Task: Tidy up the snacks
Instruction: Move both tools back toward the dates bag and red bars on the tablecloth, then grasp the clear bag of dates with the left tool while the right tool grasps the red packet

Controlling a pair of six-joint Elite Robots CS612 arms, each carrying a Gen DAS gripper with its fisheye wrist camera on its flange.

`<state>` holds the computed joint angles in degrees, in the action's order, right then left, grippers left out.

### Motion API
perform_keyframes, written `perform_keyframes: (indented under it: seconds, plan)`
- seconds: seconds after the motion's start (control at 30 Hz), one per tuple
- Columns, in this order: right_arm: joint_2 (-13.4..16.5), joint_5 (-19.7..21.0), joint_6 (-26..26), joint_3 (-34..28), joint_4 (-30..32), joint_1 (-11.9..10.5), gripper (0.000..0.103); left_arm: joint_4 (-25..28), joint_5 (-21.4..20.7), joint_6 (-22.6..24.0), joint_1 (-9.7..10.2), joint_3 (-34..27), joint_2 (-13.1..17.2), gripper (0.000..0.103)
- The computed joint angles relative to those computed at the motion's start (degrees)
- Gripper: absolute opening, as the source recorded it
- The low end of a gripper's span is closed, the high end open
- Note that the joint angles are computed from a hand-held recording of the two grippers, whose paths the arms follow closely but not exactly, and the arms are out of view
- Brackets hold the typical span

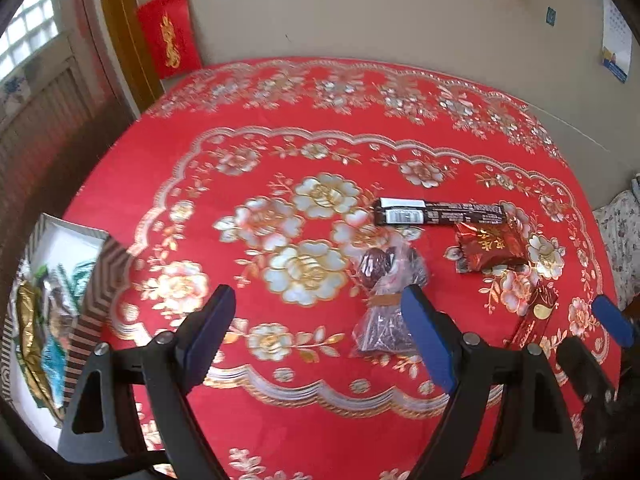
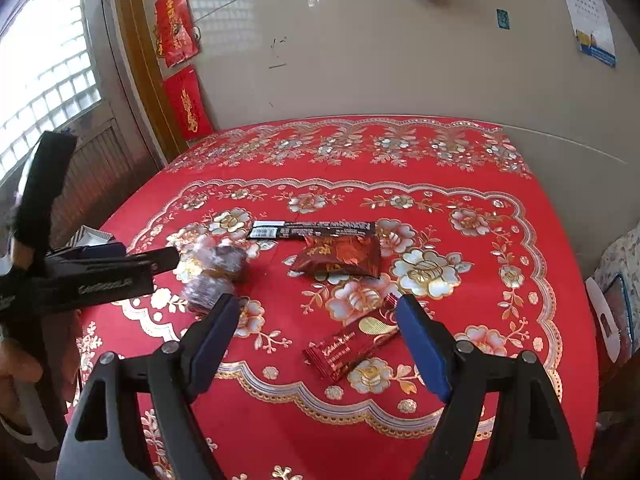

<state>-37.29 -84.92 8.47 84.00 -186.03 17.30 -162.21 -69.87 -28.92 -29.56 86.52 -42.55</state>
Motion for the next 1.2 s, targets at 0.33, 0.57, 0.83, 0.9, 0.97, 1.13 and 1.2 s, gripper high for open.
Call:
perform_keyframes:
  seconds: [0.33, 0.57, 0.83, 0.9, 0.97, 1.13, 1.2]
  plan:
    - [0.39, 1.55, 1.06, -0.18, -0.93, -0.54, 0.081, 4.62, -1.49, -1.62, -0.32, -4.14, 2.6, 0.085]
    - [0.21, 0.14, 0.36, -0.38, -0.92, -0.72, 0.081, 4.23, -1.96, -2.24, -0.27, -4.6, 3.25, 0.085]
    - [0.44, -0.03, 0.86, -0.59, -0.96, -1.06, 0.081, 4.18, -0.96, -0.82, -0.66, -4.96, 3.69, 0.085]
    - [0.47, 0.25, 1.01, -0.73, -1.25, -1.24, 0.081, 4.38, -1.16, -0.3, -0.62, -5.23, 3.83, 0.085]
    - [0.51, -0.12, 0.96, -1.01, -0.93, -1.37, 0.081, 4.54, -1.92, 0.06, -0.44, -5.55, 4.02, 0.085]
    - [0.54, 0.59, 2.26, -0.71, -1.46, -1.78, 0.081, 4.46, -5.49, -2.45, 0.49, -5.73, 4.03, 0.085]
    - [0.58, 0.55, 2.38, -0.69, -1.58, -1.78, 0.081, 5.29, -5.96, -2.37, 0.55, -6.07, 4.22, 0.085]
